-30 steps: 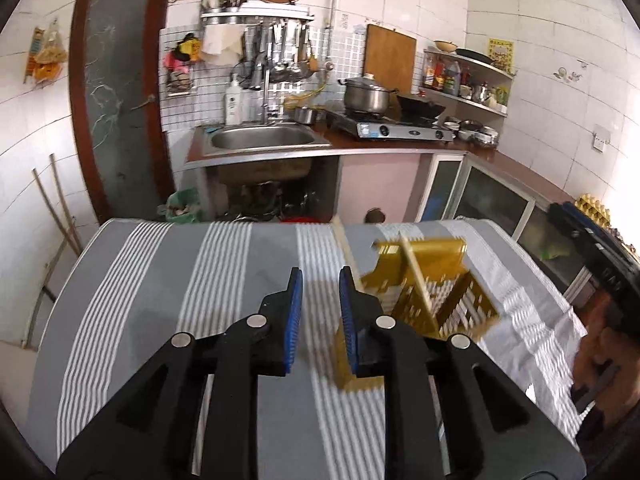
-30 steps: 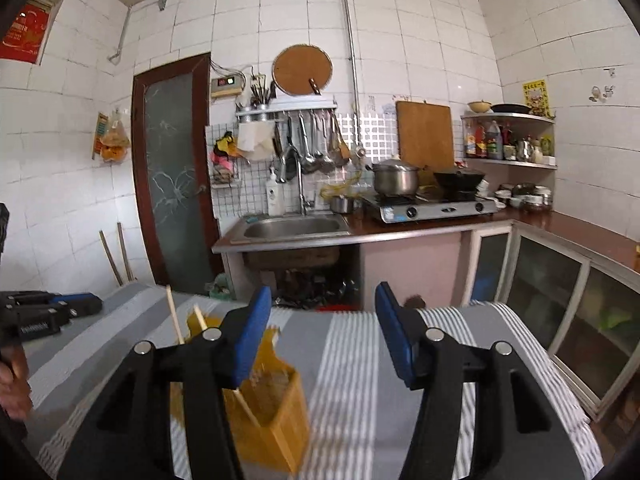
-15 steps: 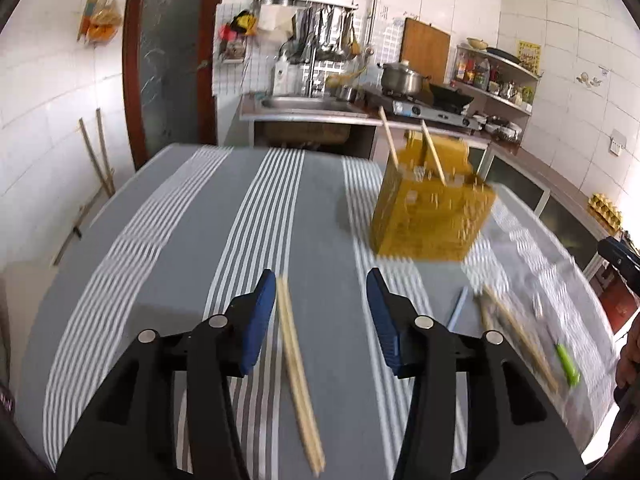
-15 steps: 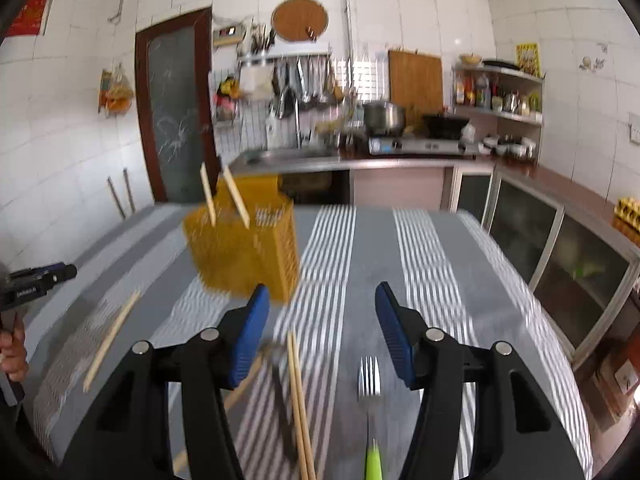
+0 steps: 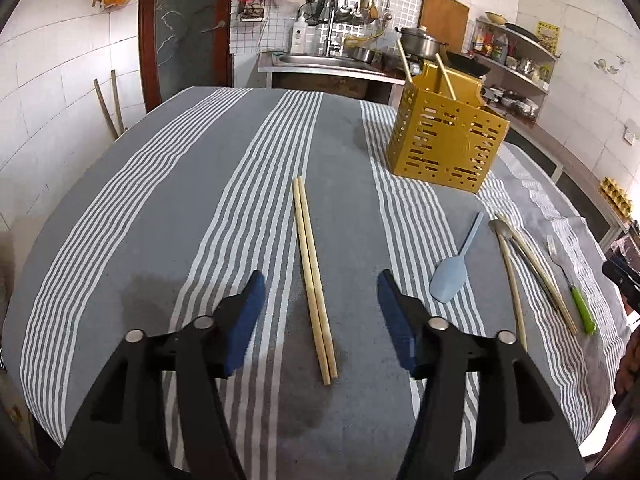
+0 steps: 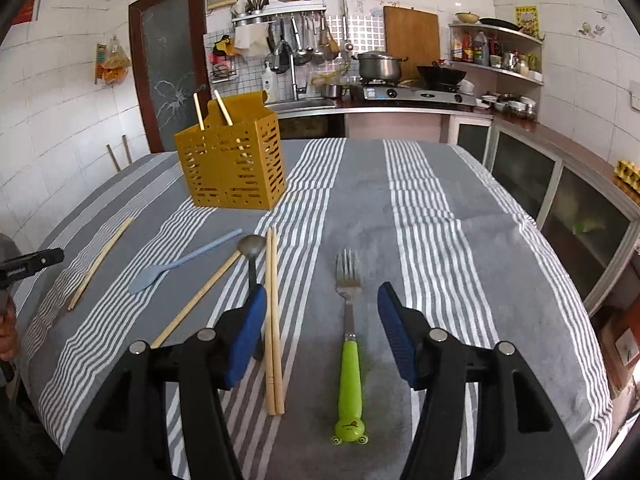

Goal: Organize utensils
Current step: 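Move both open tools back down to the remaining chopsticks on the cloth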

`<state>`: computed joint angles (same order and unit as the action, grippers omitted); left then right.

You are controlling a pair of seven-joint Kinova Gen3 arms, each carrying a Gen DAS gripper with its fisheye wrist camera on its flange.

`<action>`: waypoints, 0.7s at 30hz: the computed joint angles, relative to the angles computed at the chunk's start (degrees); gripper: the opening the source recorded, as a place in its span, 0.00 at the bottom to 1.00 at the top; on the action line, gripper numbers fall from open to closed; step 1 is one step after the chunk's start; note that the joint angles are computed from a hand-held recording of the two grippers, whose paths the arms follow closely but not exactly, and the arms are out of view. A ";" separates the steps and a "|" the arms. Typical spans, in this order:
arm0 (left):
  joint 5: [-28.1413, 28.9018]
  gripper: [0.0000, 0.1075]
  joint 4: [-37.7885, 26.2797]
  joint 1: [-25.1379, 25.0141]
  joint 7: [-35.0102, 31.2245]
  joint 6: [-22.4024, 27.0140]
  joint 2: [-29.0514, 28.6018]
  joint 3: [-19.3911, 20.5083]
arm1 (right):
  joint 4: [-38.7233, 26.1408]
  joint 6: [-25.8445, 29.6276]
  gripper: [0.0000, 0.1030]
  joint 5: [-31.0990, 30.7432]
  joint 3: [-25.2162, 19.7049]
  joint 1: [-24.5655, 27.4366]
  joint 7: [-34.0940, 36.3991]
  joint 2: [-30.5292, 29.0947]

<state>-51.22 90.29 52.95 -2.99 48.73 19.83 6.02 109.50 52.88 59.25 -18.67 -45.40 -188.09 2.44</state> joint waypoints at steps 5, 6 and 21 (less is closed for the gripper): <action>1.47 0.57 -4.49 0.60 -4.19 3.80 2.84 0.04 | 1.04 -2.58 0.56 -1.22 0.62 1.15 2.22 -0.71; 1.77 0.57 -5.09 0.78 -4.75 4.35 3.17 -0.14 | 1.02 -3.24 0.56 -1.76 0.78 1.61 2.90 -0.86; 8.15 0.56 -8.00 -3.43 -15.20 4.04 5.79 -3.04 | -5.90 -1.31 0.56 -4.84 3.07 -0.16 9.66 5.19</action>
<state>-43.08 82.29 49.52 -18.20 52.77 25.62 2.98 103.60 51.56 54.41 -15.61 -45.56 -178.44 7.64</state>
